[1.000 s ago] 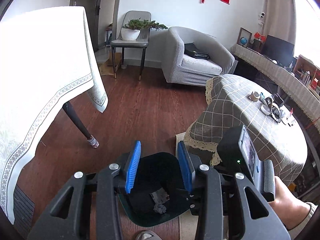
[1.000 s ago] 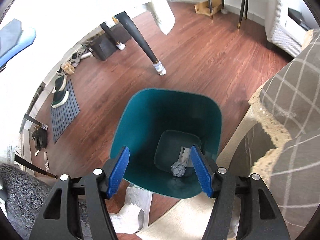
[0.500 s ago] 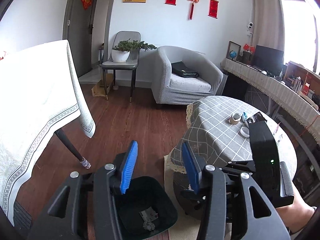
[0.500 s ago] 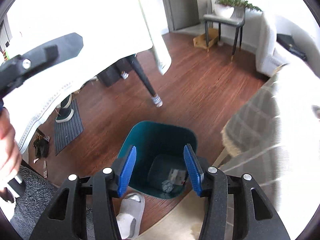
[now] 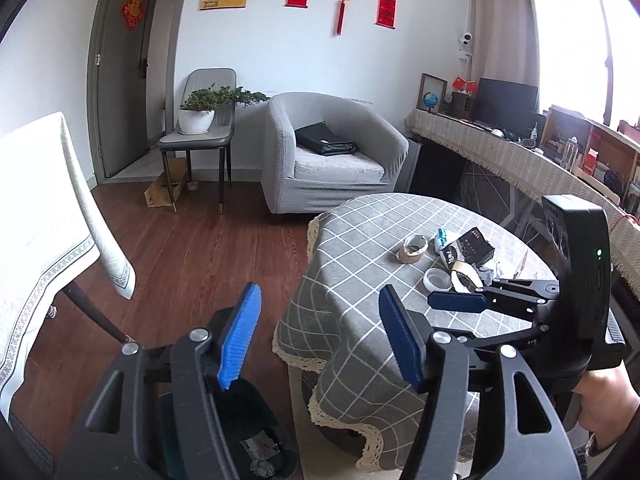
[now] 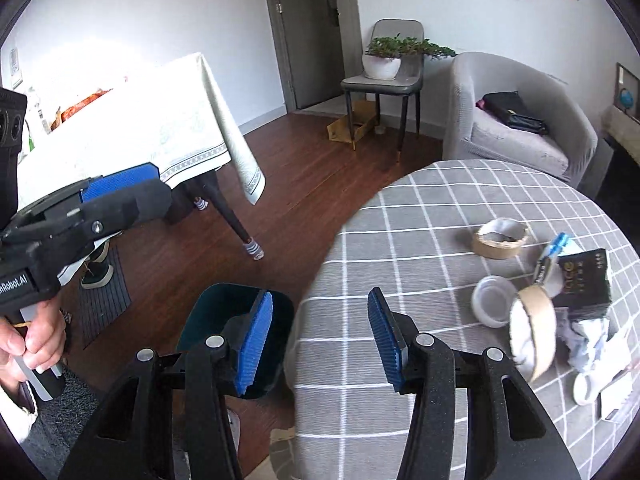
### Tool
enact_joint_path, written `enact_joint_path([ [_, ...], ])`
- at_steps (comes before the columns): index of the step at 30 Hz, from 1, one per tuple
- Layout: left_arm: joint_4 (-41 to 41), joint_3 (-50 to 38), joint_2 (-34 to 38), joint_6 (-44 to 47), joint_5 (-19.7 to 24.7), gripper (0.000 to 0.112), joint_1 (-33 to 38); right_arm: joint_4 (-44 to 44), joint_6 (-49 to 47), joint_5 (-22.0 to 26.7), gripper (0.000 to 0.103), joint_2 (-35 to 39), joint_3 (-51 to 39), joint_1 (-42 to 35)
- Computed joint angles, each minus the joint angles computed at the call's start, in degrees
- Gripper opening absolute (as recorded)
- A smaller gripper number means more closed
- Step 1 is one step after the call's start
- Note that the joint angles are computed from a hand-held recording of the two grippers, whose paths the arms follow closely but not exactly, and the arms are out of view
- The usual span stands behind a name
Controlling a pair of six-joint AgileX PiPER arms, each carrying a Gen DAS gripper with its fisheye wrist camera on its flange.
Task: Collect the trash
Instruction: 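Move both grippers back from the bin to the table, then close the left gripper on the brown cardboard tape roll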
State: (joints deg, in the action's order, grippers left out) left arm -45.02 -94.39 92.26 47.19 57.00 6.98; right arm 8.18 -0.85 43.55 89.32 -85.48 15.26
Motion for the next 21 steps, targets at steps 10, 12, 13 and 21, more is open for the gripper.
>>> enact_joint_path([
  [10, 6.10, 1.65, 0.41, -7.41, -6.15, 0.069, -13.02, 8.97, -12.64, -0.43, 0.051, -8.69, 9.94, -15.93],
  [12, 6.88, 1.49, 0.93, -9.01, -6.58, 0.069, -15.14, 11.17, -15.76, 0.07, 0.051, -10.55, 11.66, -19.55],
  [13, 7.23, 1.39, 1.17, -9.72, -6.85, 0.069, -16.11, 11.19, -16.04, 0.24, 0.051, -11.12, 12.11, -20.57],
  [21, 13.42, 0.96, 3.27, -17.71, -10.34, 0.073, -26.04, 19.12, -27.44, 1.94, 0.061, -15.92, 18.11, -33.02],
])
